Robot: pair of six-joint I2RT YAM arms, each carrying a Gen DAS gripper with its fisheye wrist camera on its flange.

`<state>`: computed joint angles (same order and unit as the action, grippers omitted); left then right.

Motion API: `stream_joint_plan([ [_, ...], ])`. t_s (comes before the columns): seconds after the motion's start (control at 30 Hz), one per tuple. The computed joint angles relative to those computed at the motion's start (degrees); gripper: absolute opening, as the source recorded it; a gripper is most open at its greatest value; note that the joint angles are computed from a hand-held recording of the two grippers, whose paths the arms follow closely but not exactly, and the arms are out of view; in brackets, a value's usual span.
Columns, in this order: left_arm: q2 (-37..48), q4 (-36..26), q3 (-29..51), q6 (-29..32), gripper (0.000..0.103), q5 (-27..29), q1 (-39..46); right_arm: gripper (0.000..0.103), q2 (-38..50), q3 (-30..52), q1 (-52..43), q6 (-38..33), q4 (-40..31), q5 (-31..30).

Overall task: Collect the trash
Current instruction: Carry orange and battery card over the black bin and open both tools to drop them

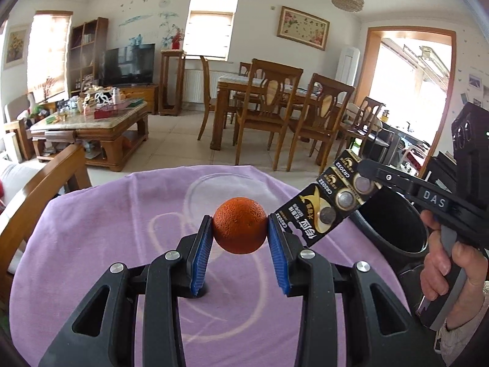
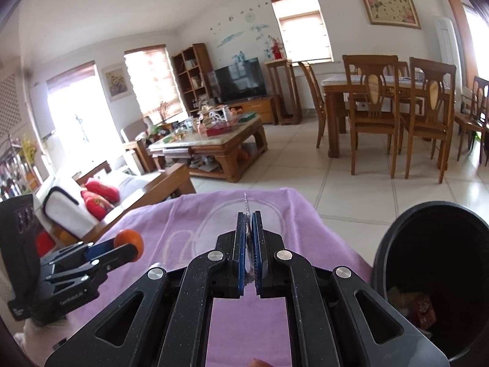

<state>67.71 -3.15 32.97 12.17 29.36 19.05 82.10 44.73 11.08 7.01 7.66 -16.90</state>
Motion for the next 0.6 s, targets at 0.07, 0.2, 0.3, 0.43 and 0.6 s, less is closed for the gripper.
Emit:
stream_joint_plan([
  [0.07, -2.3, 0.6, -1.0, -2.1, 0.036, -3.2, -5.6, 0.005, -2.5, -1.6, -5.2, -1.4, -0.9, -3.2],
  [0.2, -4.1, 2.2, -1.9, -6.4, 0.036, -10.0, -18.3, 0.005, -4.7, -3.2, -16.8, -4.8, -2.3, -10.4],
  [0.3, -2.3, 4.2, -1.2, -9.2, 0.036, -15.4, -27.5, 0.005, -4.1, -2.9, -26.6, -8.0, -3.4, -16.6],
  [0.43, 2.5, 7.5, 0.3, -12.1, 0.036, -20.4, -37.0, 0.005, -1.0, -1.6, -37.6, -12.2, -4.2, -22.4],
  [0.6, 10.7, 10.7, 4.2, -14.1, 0.036, -24.1, -45.5, 0.005, 6.0, 2.3, -48.2, -17.8, -4.9, -26.8],
])
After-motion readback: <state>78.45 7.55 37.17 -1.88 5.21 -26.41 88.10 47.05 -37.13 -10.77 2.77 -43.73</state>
